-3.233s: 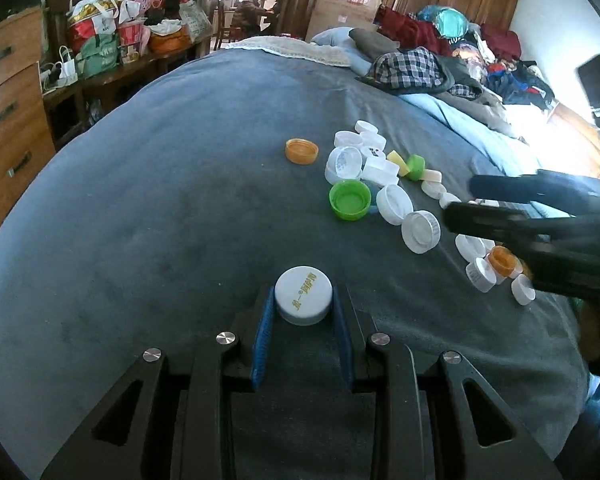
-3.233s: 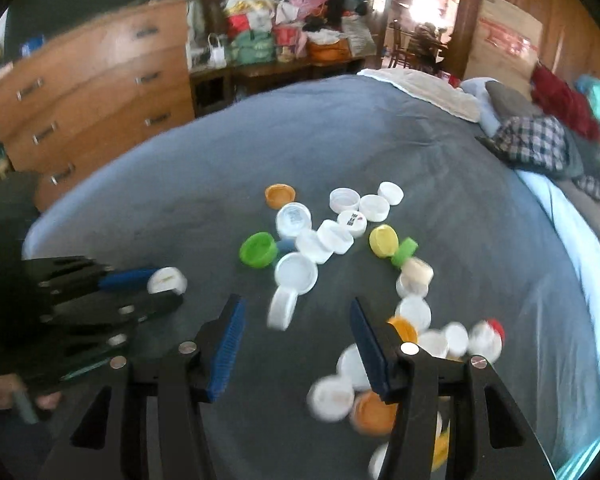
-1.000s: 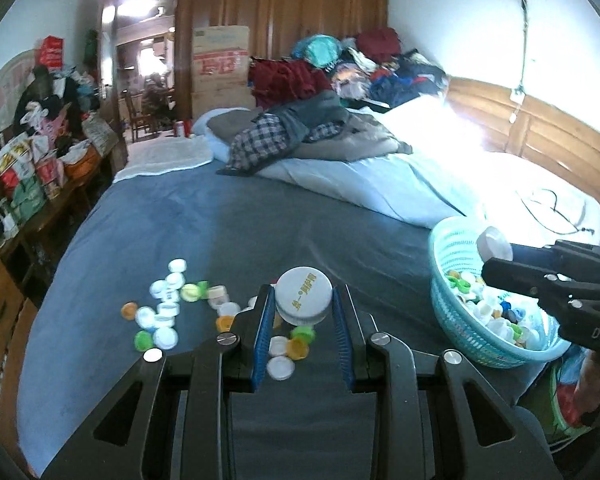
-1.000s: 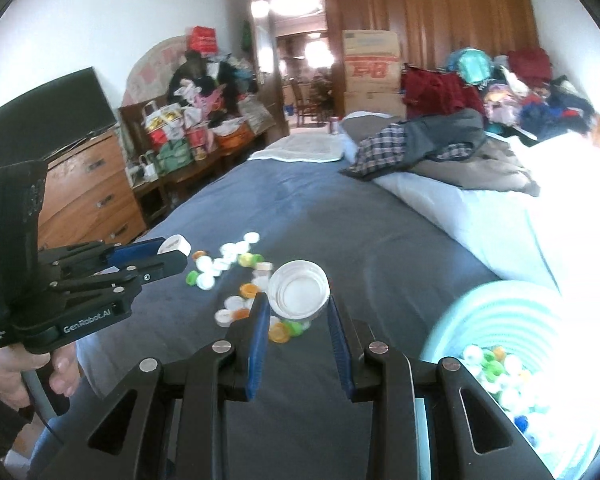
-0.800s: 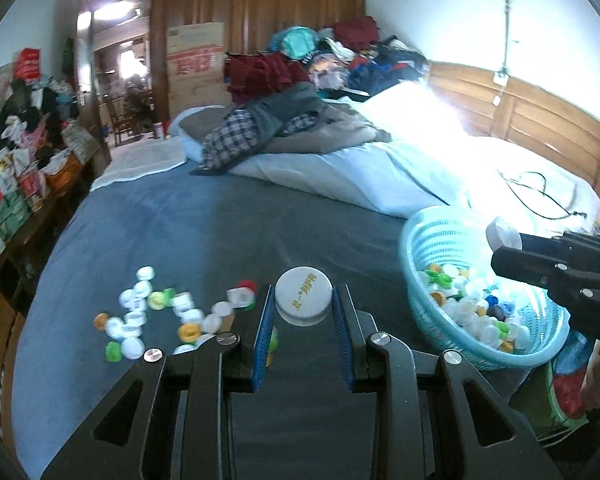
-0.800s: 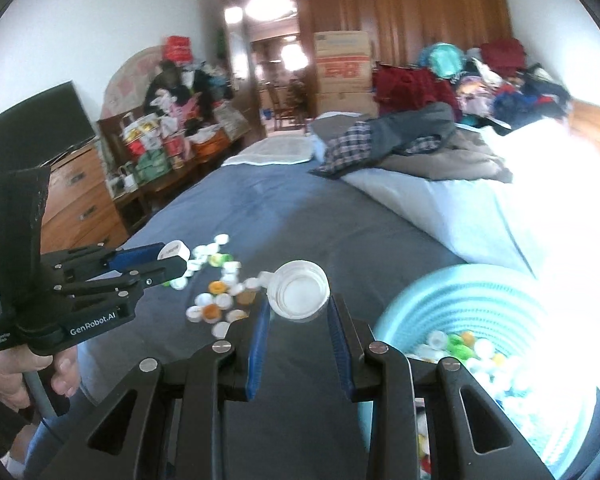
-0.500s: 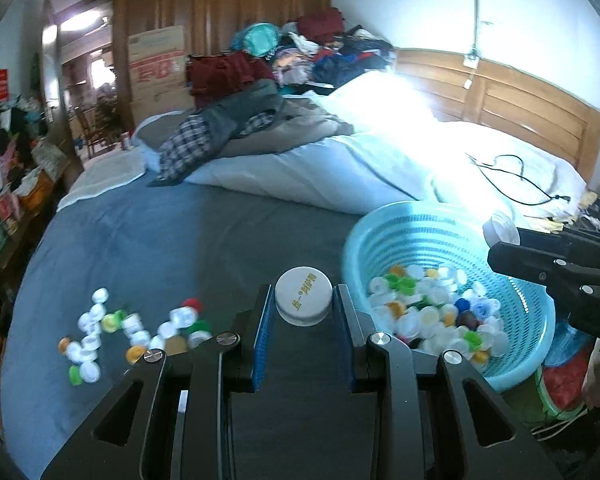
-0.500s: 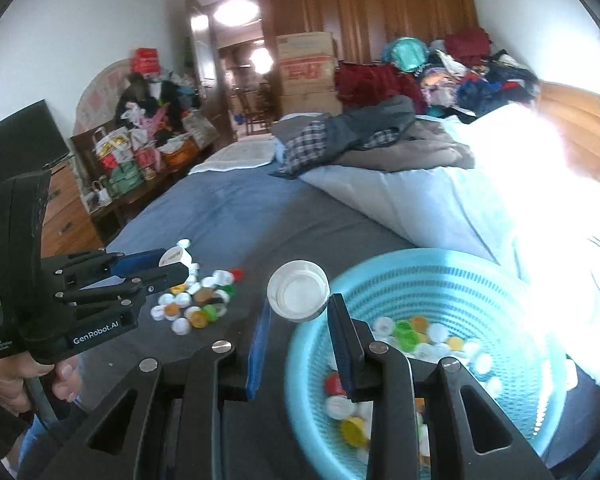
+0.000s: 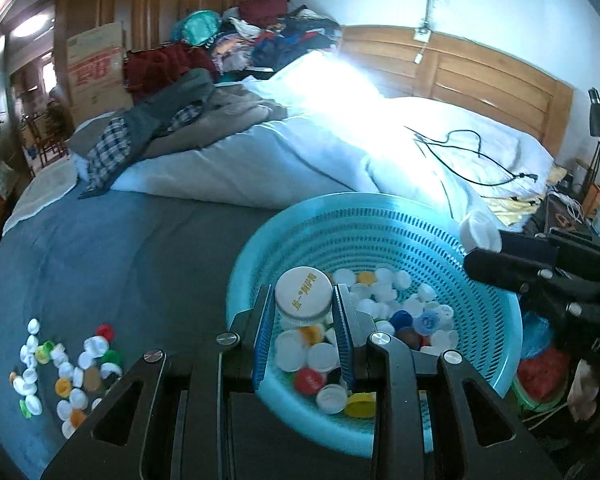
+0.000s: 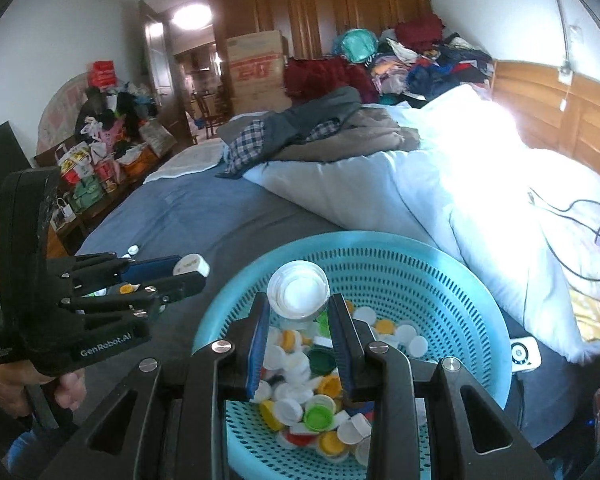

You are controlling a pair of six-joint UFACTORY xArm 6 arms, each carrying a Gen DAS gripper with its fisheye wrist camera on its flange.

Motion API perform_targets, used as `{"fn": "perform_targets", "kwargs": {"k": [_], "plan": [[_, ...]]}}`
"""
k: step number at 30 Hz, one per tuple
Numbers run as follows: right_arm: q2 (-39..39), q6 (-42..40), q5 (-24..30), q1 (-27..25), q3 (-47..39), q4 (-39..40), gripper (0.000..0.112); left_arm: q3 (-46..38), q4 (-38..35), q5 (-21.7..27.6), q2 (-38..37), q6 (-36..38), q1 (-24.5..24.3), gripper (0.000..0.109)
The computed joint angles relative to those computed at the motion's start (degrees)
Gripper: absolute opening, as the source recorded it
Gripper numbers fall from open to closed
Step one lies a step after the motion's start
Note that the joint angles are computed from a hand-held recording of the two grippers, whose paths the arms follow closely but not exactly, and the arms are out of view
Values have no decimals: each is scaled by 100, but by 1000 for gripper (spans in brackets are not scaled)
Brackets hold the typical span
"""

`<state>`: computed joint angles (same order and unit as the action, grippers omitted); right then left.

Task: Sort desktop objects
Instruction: 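Carry both white caps over the blue basket and open both grippers, then move both grippers back toward the cap pile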

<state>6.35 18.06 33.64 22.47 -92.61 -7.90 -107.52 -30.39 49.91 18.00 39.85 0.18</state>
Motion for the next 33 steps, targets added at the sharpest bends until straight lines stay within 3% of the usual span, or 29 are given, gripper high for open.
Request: {"fn": "perform_targets", "kwargs": {"k": [5, 6, 7, 9, 14, 20, 26, 31, 33], "plan": [[-9, 10, 6, -49, 44, 40, 33, -79, -74, 85, 58, 86, -82, 25], [0, 26, 7, -49, 40, 25, 33, -112, -114, 115, 82, 127, -83, 30], [-10, 46, 23, -59, 48, -7, 36, -62, -121, 98, 52, 148, -85, 44], [-51, 221, -6, -23, 119, -176, 48, 169, -173, -145, -65, 182, -62, 58], [-142, 353, -76, 62, 255, -217, 49, 475, -215, -360, -181, 233, 233, 58], [-207, 2, -450, 430, 602, 57, 49, 1381, -199, -550, -409, 333, 1115, 58], [56, -237, -413, 810, 772, 611, 49, 750, 458, -600, 449, -821, 2082, 57], [250, -277, -282, 1012, 782, 778, 50, -330, 1077, -680, 1334, -1726, 2350, 57], [322, -239, -195, 1040, 716, 768, 50, -552, 1008, -617, 1524, -1630, 2340, 57]]}}
